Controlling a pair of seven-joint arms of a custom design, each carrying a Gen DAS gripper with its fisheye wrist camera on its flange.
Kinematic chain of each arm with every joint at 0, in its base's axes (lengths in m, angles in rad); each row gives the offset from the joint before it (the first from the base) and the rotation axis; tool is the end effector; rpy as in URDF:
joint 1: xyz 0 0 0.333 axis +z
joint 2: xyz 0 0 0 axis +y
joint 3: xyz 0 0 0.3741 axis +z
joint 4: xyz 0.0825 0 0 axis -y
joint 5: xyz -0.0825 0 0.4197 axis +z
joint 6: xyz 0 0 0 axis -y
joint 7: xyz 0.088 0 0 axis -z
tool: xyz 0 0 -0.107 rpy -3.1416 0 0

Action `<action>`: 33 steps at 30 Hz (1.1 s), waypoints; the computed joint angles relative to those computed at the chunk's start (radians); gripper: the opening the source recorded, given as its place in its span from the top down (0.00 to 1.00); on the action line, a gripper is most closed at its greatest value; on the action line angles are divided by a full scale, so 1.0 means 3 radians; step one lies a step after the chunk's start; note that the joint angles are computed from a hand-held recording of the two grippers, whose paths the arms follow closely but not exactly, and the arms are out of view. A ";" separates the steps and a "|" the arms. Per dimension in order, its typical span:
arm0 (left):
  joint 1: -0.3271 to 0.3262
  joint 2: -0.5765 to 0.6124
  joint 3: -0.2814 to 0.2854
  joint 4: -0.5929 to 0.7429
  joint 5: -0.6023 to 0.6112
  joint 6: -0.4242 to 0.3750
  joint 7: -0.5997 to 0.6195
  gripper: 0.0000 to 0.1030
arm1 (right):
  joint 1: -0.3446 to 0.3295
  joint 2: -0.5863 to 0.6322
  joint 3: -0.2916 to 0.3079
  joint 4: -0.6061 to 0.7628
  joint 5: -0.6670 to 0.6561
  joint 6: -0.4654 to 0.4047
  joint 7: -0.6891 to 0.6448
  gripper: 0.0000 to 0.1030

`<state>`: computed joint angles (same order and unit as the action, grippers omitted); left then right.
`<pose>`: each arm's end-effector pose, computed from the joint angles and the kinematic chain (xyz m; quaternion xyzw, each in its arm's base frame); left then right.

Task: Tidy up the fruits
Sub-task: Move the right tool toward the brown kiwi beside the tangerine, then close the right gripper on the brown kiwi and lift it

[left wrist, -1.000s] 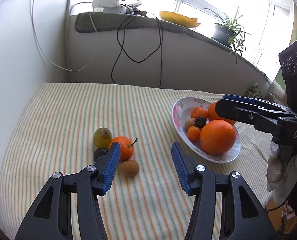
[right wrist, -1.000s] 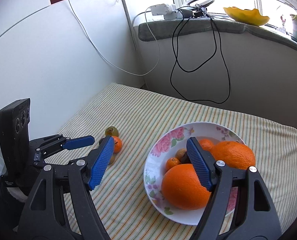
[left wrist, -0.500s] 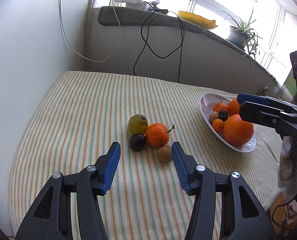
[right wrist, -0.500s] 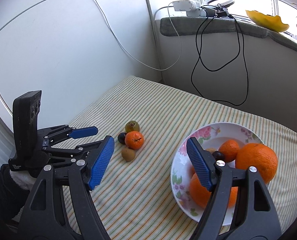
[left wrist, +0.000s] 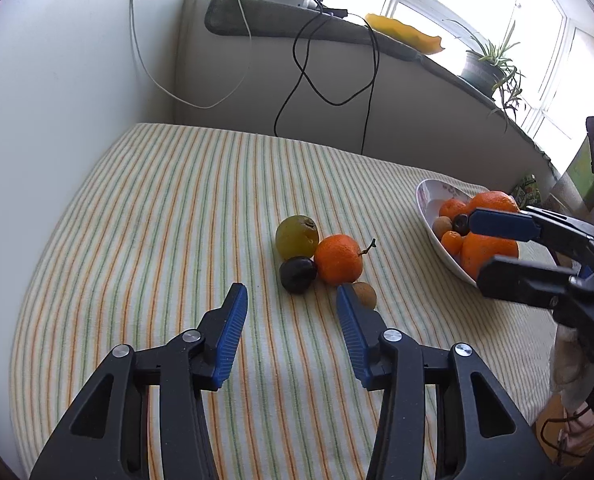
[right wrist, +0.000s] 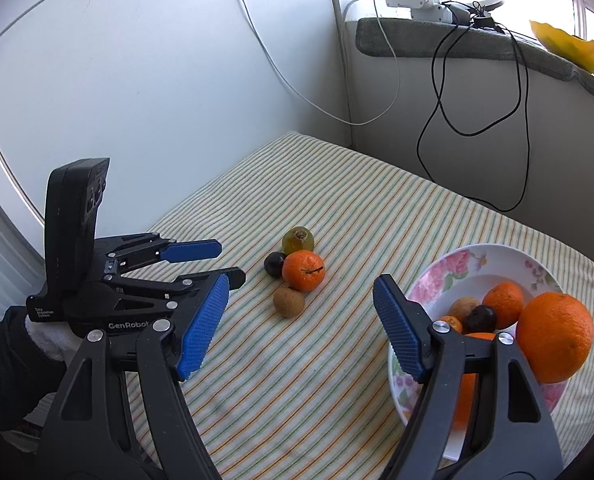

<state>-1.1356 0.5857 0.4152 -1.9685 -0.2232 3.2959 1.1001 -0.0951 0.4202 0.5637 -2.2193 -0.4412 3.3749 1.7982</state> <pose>0.5260 -0.4832 0.3091 -0.5915 0.7024 -0.3714 0.1374 0.5547 0.3058 0.3351 -0.8052 0.4341 -0.1195 0.3858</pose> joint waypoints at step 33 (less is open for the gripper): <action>0.0937 0.0138 -0.0834 0.0378 0.0798 -0.0220 -0.0092 0.74 | 0.0922 0.0410 -0.0634 0.0480 0.1064 -0.0429 -0.0909 0.60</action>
